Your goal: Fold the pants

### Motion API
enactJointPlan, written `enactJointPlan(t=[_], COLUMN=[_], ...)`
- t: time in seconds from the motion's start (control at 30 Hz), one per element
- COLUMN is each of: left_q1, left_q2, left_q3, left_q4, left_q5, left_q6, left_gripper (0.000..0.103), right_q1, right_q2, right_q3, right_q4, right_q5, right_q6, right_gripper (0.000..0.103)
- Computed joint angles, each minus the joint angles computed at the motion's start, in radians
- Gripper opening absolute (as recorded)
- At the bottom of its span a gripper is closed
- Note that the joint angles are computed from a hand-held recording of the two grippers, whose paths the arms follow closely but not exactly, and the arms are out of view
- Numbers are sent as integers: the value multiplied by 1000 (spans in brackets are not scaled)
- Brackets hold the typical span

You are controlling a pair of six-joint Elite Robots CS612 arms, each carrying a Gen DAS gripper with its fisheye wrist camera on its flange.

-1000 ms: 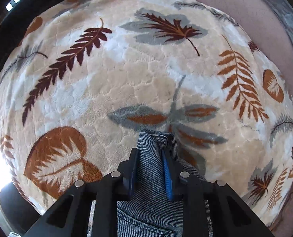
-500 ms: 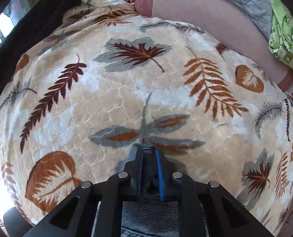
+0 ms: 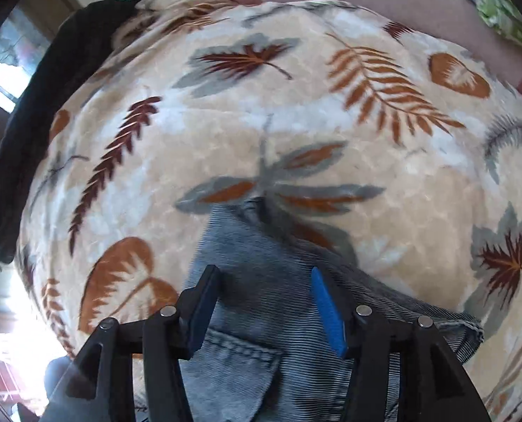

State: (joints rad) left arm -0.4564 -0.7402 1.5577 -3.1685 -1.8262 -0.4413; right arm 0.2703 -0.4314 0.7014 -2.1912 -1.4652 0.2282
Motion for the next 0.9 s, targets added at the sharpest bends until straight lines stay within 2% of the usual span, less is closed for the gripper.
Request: enactJointPlan(t=[0.1, 0.23, 0.3, 0.37, 0.5, 0.63, 0.7, 0.73, 0.8, 0.9], left_q1=[-1, -2, -4, -6, -20, -22, -21, -21, -25, -25], left_q2=[-1, -4, -5, -5, -14, -15, -13, -12, -14, -16], left_q3=[2, 6, 7, 9, 25, 27, 24, 22, 29, 34], left_q4=[-3, -5, -7, -11, -27, -31, -28, -24, -33, -43], left_q5=[8, 14, 19, 23, 83, 100, 93, 86, 105, 119], left_q6=[2, 4, 7, 11, 42, 51, 51, 51, 55, 57], left_gripper=[45, 45, 45, 45, 46, 46, 47, 48, 48, 50], right_q1=[-6, -16, -12, -8, -13, -2, -1, -7, -18, -10], right_q2=[-70, -164, -176, -170, -216, -260, -256, -250, -252, -269], right_q3=[132, 321, 363, 381, 483, 582, 594, 603, 629, 638], right_q4=[-149, -341, -336, -286, -429, -582, -543, -537, -584, -599], right_q5=[9, 63, 22, -68, -56, -84, -101, -80, -50, -70], right_q6=[6, -16, -48, -88, -60, -56, -58, -49, -6, 6], right_gripper=[56, 58, 58, 56, 55, 58, 62, 66, 69, 70])
